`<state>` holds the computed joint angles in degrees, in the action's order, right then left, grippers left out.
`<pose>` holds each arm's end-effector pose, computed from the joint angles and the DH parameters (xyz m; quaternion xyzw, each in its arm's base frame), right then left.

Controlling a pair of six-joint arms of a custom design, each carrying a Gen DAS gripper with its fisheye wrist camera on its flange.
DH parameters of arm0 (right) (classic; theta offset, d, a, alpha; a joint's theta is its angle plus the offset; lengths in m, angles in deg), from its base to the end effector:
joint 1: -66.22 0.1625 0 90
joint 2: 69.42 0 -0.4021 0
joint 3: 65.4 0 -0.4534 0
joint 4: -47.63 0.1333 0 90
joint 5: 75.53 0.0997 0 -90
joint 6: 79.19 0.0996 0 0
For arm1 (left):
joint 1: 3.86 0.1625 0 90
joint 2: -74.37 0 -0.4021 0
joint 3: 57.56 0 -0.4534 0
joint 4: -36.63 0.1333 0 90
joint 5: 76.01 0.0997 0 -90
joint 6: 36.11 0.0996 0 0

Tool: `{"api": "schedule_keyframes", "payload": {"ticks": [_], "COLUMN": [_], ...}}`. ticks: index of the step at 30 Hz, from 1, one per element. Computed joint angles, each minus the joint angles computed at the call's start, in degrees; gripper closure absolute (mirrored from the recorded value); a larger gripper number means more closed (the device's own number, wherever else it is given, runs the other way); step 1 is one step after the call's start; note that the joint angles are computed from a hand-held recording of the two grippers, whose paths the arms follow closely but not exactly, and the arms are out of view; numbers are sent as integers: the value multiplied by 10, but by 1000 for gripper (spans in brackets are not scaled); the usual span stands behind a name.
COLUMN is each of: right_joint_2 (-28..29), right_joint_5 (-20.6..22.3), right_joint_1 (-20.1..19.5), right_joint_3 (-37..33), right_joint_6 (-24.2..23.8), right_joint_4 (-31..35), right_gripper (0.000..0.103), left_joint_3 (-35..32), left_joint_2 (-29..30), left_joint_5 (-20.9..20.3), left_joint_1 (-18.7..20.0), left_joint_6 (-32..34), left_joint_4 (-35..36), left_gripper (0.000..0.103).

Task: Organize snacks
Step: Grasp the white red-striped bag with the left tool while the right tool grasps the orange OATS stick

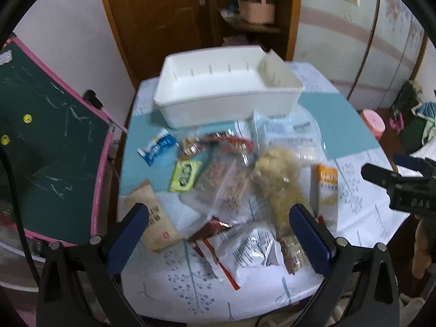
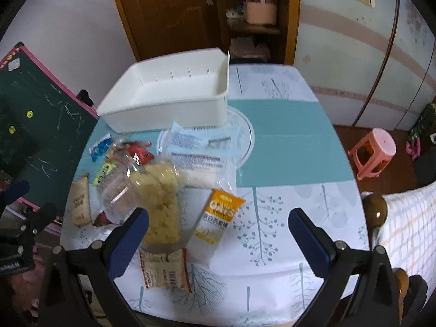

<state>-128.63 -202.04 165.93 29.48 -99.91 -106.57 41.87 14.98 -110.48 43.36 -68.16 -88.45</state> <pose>0.1910 -0.6775 0.2208 0.1671 -0.9084 0.2038 0.3246 -0.2809 -0.6207 0.1521 0.1027 0.8783 -0.2524 0.3929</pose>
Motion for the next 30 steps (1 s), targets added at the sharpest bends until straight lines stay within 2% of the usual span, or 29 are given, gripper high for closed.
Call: {"api": "schedule_keyframes", "payload": {"ticks": [4,11,14,21,30], "right_joint_2": [12,25,32,54,98], "right_joint_5": [-10,-20,-24,-46,-75], "right_joint_1": [-7,-17,-20,-28,-30], "right_joint_3": [-5,-7,-11,-24,-57], "right_joint_6": [11,24,27,40,61], "right_joint_4": [19,45,53,78,93], "right_gripper": [4,6,7,15,20], "left_joint_3": [-2,-7,-4,7,6], "left_joint_2": [12,26,30,37,40], "left_joint_5": [-16,-76,-86,-93,-154], "left_joint_1": [9,34,41,53,74], "left_joint_6": [-1,4,7,27,56], "left_joint_4": [15,35,45,46,8], "left_gripper": [1,1,1,0,0]}}
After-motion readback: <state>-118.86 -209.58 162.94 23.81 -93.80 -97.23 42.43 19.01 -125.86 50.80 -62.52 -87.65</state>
